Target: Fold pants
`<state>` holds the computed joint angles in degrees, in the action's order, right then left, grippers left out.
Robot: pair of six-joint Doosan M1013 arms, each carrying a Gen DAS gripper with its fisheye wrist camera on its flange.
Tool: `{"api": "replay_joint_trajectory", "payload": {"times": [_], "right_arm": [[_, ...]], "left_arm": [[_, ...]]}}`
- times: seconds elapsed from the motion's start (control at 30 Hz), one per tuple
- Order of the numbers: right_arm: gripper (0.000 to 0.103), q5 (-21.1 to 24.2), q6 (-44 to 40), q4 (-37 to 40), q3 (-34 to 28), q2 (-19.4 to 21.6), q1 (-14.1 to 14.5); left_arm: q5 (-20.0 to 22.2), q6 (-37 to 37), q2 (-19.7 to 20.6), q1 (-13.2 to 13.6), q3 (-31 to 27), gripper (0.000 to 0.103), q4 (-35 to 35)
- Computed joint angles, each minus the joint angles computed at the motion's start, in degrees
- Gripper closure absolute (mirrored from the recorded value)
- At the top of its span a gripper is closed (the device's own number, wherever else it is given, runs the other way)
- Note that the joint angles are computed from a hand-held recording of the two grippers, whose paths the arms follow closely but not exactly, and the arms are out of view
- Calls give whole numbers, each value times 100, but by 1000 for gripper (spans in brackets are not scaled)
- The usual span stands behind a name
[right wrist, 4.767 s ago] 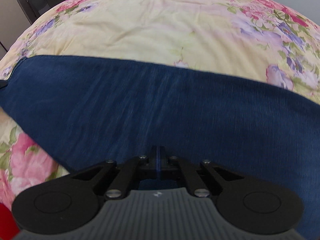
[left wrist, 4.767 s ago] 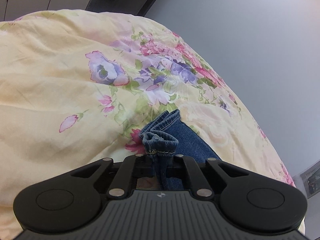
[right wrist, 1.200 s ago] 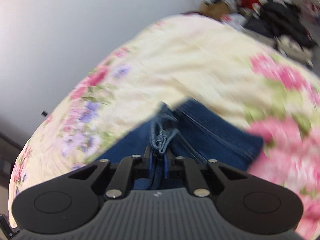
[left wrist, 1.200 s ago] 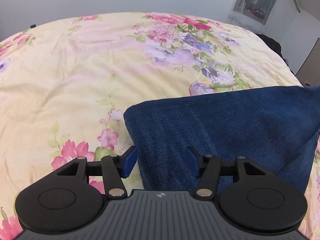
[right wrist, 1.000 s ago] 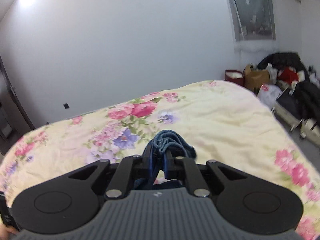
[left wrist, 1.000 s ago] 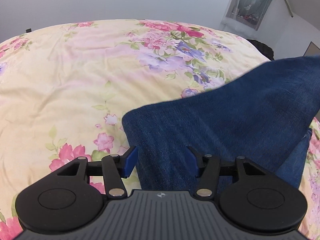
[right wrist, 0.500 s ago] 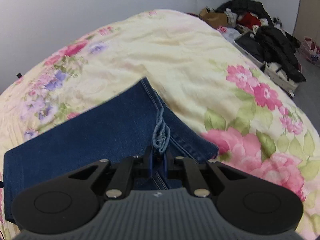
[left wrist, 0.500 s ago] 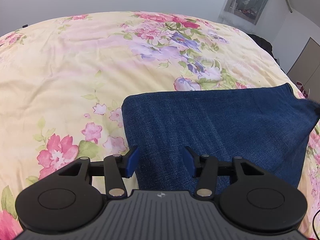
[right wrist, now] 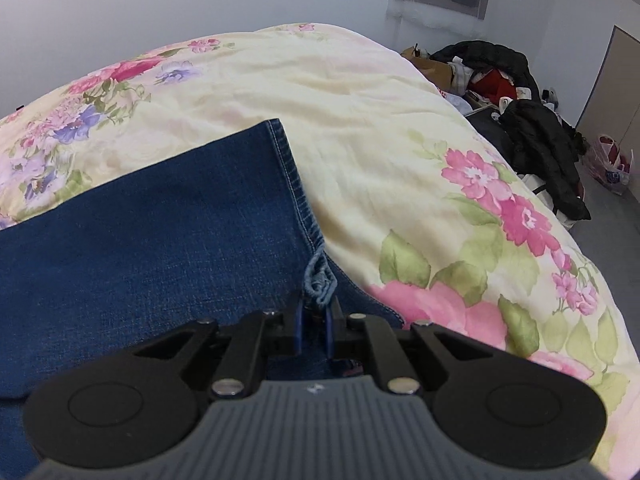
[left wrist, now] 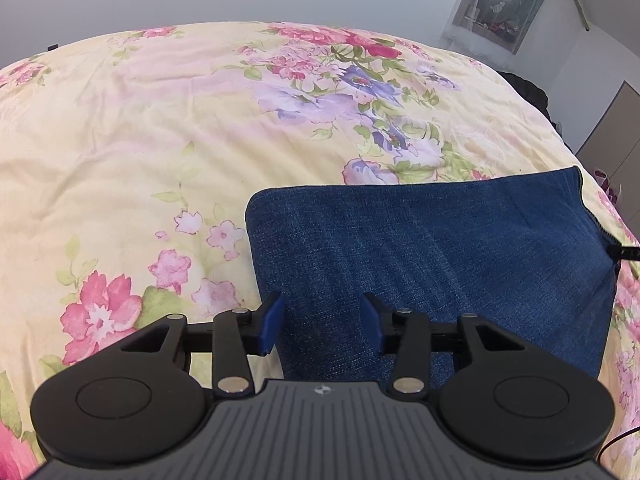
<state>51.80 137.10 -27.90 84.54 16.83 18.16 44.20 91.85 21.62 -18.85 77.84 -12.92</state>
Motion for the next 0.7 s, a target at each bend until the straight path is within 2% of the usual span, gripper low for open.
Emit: {"api": "replay_joint_trajectory", "payload": {"times": [0.07, 0.1, 0.17, 0.23, 0.4, 0.47, 0.57, 0.7], "right_arm": [[96, 72, -39, -132, -15, 4, 24], [88, 199, -7, -316, -34, 9, 50], [84, 316, 125, -534, -9, -56, 55], [91, 226, 317, -533, 58, -195, 34], [91, -423, 50, -467, 159, -387, 102], [91, -538, -34, -458, 101, -305, 124], [99, -511, 57, -531, -31, -92, 114], [103, -421, 279, -493, -104, 134, 3]], "left_arm": [[-41, 13, -22, 11, 2, 52, -7], [-89, 13, -42, 15, 13, 52, 21], [-166, 22, -62, 33, 8, 52, 59], [-240, 16, -63, 60, -12, 52, 75], [-317, -58, 94, 99, -243, 57, 22], [-351, -27, 188, 92, -331, 58, -54], [-376, -73, 325, 64, -434, 63, -29], [-434, -199, 507, 24, -531, 73, 198]]}}
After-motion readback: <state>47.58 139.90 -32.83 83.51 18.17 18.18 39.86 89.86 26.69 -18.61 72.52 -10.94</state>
